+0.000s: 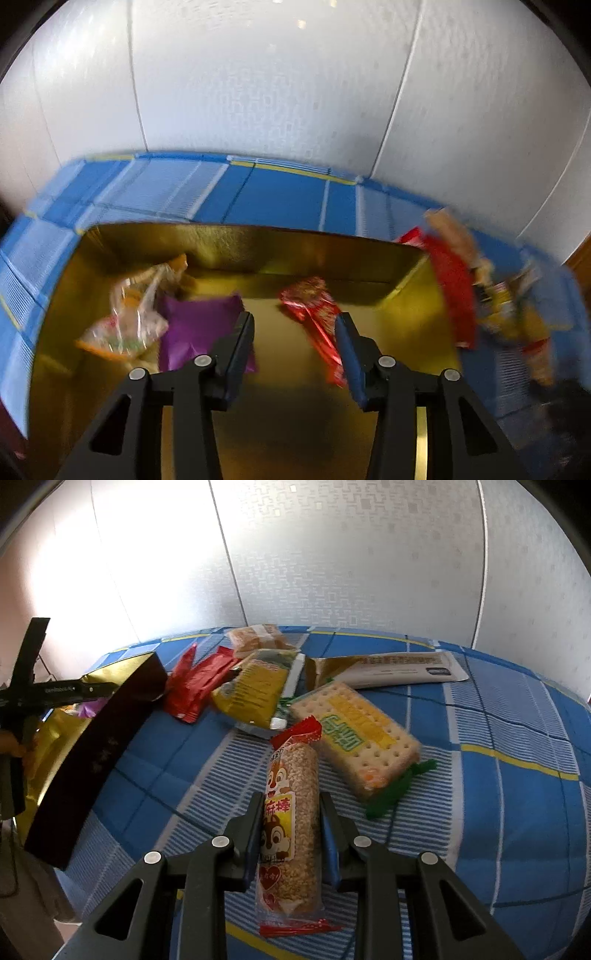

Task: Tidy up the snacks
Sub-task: 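Carry the chipmunk peanut bar into the gold tray and release it with the right gripper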

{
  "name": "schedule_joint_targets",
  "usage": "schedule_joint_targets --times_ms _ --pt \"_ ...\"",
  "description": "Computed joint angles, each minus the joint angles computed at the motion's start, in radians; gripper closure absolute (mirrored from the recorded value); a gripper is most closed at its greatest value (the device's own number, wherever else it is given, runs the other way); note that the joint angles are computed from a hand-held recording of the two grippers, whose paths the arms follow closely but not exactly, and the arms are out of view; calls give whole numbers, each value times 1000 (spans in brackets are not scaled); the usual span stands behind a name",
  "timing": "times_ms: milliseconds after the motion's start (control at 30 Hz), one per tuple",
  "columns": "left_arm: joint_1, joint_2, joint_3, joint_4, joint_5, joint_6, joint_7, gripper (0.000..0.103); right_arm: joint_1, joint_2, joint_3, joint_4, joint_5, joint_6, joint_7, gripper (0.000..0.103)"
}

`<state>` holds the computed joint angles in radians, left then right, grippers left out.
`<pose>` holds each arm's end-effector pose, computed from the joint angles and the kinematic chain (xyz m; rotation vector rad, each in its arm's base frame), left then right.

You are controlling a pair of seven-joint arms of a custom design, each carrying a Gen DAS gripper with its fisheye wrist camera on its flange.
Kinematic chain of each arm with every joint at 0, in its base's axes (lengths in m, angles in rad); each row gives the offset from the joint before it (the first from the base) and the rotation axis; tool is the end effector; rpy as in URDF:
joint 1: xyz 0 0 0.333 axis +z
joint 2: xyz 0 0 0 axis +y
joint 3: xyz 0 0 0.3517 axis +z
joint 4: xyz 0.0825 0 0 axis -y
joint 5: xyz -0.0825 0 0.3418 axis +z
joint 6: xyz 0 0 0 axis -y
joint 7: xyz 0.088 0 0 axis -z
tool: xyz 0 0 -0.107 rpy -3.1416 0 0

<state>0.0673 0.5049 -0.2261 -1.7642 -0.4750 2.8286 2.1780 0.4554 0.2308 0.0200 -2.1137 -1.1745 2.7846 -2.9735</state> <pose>0.6823 -0.0592 0.4006 -1.6417 2.2119 -0.8513 0.4870 0.2968 0.3978 -1.5717 1.9761 -0.6130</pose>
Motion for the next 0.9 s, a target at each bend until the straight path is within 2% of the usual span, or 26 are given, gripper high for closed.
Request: schedule_joint_targets --times_ms 67,100,200,267,333,433,567,733,800,900 --pt "55 -17 -49 -13 -64 -45 35 42 1 1 5 11 20 0 -12 75" --pt "62 -27 -49 -21 -80 -64 41 38 2 1 3 13 17 13 2 75" --pt "47 -54 -28 -53 -92 -70 53 37 9 2 -5 33 -6 47 60 75" --pt "34 -72 -7 -79 -86 -60 49 33 9 13 5 60 34 46 33 75" --pt "39 -89 -4 -103 -101 -55 58 24 14 29 9 93 68 53 3 75" --pt "30 -114 23 -139 -98 -38 40 20 32 72 21 182 146 33 -114 75" --pt "39 -116 32 -145 -104 -22 38 16 60 151 40 337 272 -15 -319 75" --pt "27 -116 66 -149 -65 23 -23 15 78 298 73 587 463 -124 -560 75" --pt "36 -114 63 -147 -63 33 -37 15 81 360 81 684 533 -161 -632 74" --pt "36 -110 73 -143 -42 42 -75 14 107 452 67 842 610 -263 -713 75"
